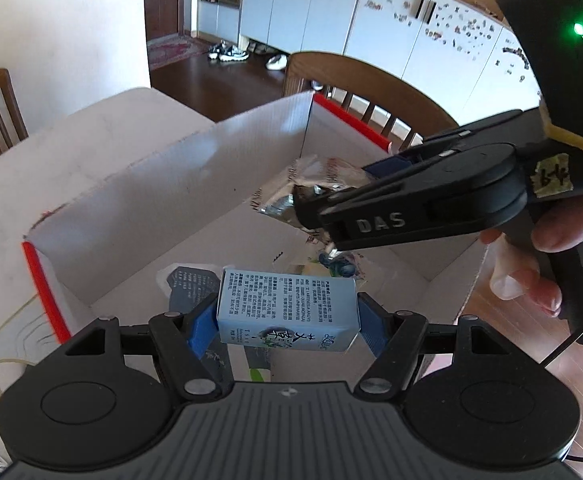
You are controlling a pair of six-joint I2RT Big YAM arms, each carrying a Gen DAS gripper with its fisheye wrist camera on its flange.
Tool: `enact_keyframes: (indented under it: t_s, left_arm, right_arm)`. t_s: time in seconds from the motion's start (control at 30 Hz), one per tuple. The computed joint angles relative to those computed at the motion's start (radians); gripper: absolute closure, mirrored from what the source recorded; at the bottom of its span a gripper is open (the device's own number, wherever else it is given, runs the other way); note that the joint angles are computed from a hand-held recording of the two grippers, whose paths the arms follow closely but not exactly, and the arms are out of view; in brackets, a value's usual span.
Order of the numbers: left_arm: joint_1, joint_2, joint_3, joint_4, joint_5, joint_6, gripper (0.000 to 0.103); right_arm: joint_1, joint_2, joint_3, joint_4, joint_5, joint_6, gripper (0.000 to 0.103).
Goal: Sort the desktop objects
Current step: 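Lower the foil bag and milk carton into the shoebox and open both tools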
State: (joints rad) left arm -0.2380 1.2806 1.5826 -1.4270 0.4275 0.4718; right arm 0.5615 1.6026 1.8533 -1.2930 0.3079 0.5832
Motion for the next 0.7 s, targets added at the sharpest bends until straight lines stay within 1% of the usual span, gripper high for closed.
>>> enact_keyframes:
  t_s: [0.13,0.37,0.53,0.7]
  left_arm:
    - [-0.014,0.007,-0.010,-0.003,-0.027,-0.002,0.032]
    - [-0.017,0.019,-0.027,-0.003,-0.064,-0.001,0.032]
    - [-0.023,0.040,-0.017,-0.011,-0.078,-0.010,0.032]
    - [-0.029,0.055,-0.009,-0.032,-0.085,-0.008,0.032]
  right_arm:
    - [-0.006,0.033,0.019,-0.011,-0.004,-0.017,0.052]
    - [-0.012,0.056,0.017,-0.013,-0.028,-0.033,0.052]
    - [-0.011,0.065,0.006,-0.016,-0.039,-0.057,0.052]
    - [-0.013,0.066,-0.008,-0.009,-0.047,-0.061,0.052]
